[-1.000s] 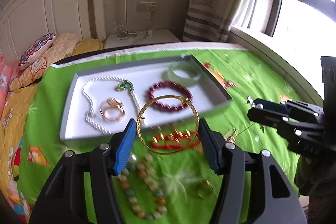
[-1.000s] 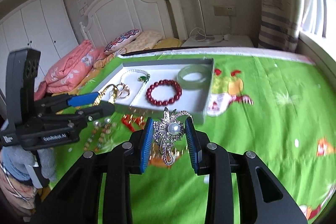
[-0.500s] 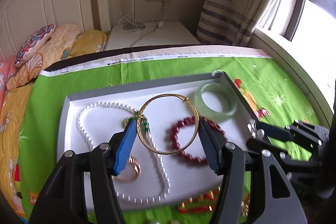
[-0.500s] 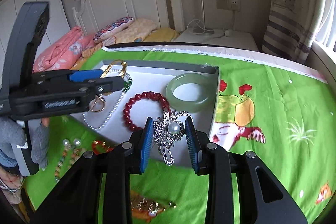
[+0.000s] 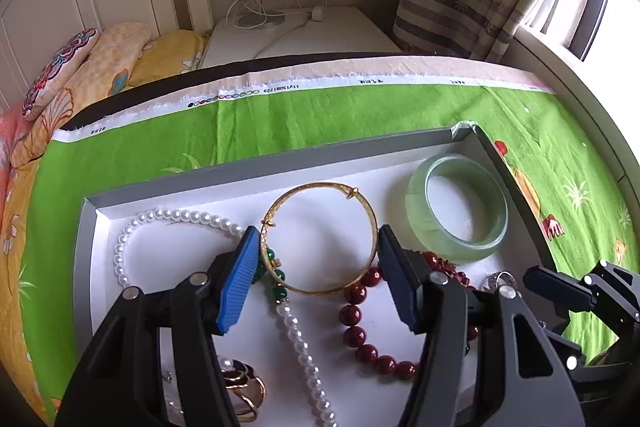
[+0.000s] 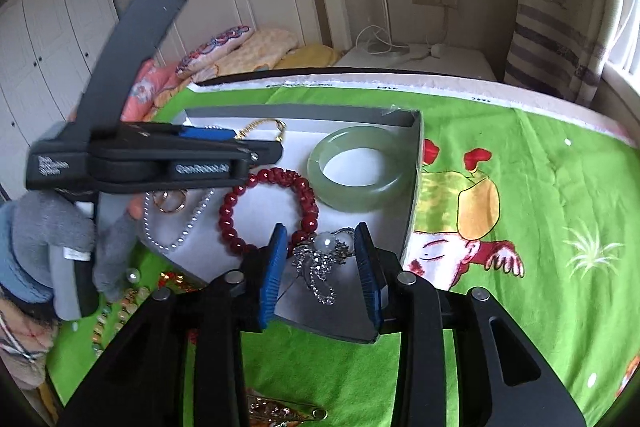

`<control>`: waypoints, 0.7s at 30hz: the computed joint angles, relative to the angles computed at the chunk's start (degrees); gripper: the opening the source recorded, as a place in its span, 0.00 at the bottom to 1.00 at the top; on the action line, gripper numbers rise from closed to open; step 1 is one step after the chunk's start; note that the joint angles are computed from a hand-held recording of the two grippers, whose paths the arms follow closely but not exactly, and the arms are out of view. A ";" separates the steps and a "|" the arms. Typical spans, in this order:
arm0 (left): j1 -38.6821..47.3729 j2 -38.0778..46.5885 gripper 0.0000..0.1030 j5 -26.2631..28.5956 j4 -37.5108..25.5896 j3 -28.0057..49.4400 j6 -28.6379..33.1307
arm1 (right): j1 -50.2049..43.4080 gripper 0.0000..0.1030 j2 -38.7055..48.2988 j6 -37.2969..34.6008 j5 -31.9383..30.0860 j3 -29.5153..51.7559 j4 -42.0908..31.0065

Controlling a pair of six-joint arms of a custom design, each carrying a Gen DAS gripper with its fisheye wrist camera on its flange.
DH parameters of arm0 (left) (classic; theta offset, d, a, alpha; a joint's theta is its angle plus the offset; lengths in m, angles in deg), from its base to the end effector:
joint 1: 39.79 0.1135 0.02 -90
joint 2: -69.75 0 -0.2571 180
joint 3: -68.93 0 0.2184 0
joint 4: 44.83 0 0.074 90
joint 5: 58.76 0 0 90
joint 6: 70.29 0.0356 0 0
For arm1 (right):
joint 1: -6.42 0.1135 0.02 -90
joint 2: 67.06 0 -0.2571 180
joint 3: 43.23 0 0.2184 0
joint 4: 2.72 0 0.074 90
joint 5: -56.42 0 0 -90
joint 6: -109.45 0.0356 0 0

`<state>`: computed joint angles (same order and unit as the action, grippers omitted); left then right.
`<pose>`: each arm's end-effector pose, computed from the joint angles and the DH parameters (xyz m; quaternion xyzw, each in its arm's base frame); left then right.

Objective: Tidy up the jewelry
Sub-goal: 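Lower the gold bangle and silver brooch into the white box and open both tools, then grasp the gold safety-pin brooch with the right tool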

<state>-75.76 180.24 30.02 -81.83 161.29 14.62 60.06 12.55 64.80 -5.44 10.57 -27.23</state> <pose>0.3082 -0.2227 0.1965 0.2509 0.9204 -0.0956 0.2841 0.1543 0.1813 0.1902 0.0163 0.9160 0.1018 0.3877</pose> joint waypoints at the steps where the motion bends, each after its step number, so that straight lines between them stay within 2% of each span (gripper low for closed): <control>1: -0.19 -0.39 0.60 -0.29 0.49 -0.48 -0.36 | -0.01 0.33 -0.68 0.20 -0.10 -0.52 0.51; 3: -0.41 -1.94 0.70 -0.46 1.87 -2.36 -0.99 | 0.40 0.38 -2.37 0.98 0.55 -2.15 1.93; 4: -0.40 -3.53 0.76 -0.63 3.35 -4.39 -1.32 | 0.22 0.48 -3.32 1.11 0.76 -2.87 2.49; 7: 0.33 -8.66 0.78 -1.45 6.47 -10.08 -3.03 | 0.53 0.50 -5.85 1.86 1.81 -5.34 4.70; 9: 1.31 -16.07 0.82 -1.67 11.18 -18.73 -5.42 | 1.23 0.50 -8.08 2.76 3.36 -7.10 5.76; 10: 1.21 -21.54 0.84 -3.76 13.94 -24.91 -6.11 | 1.59 0.50 -9.50 3.24 4.02 -8.31 6.60; 12: 1.34 -29.46 0.86 -5.32 15.87 -32.88 -6.34 | 1.29 0.50 -10.89 3.90 4.23 -9.63 7.64; 13: 1.72 -35.79 0.88 -5.64 16.00 -38.52 -6.56 | 0.90 0.50 -11.93 4.64 4.15 -10.66 8.39; 16: 3.44 -48.74 0.92 -5.19 12.51 -47.97 -7.48 | -1.10 0.50 -13.82 6.55 2.69 -13.20 10.59; 19: 10.45 -57.89 0.92 0.75 8.89 -54.13 -6.37 | -3.15 0.50 -14.61 8.35 1.24 -14.60 11.59; 21: 20.74 -58.71 0.93 12.08 7.26 -55.63 -5.57 | -3.95 0.50 -15.09 8.82 0.61 -15.30 12.18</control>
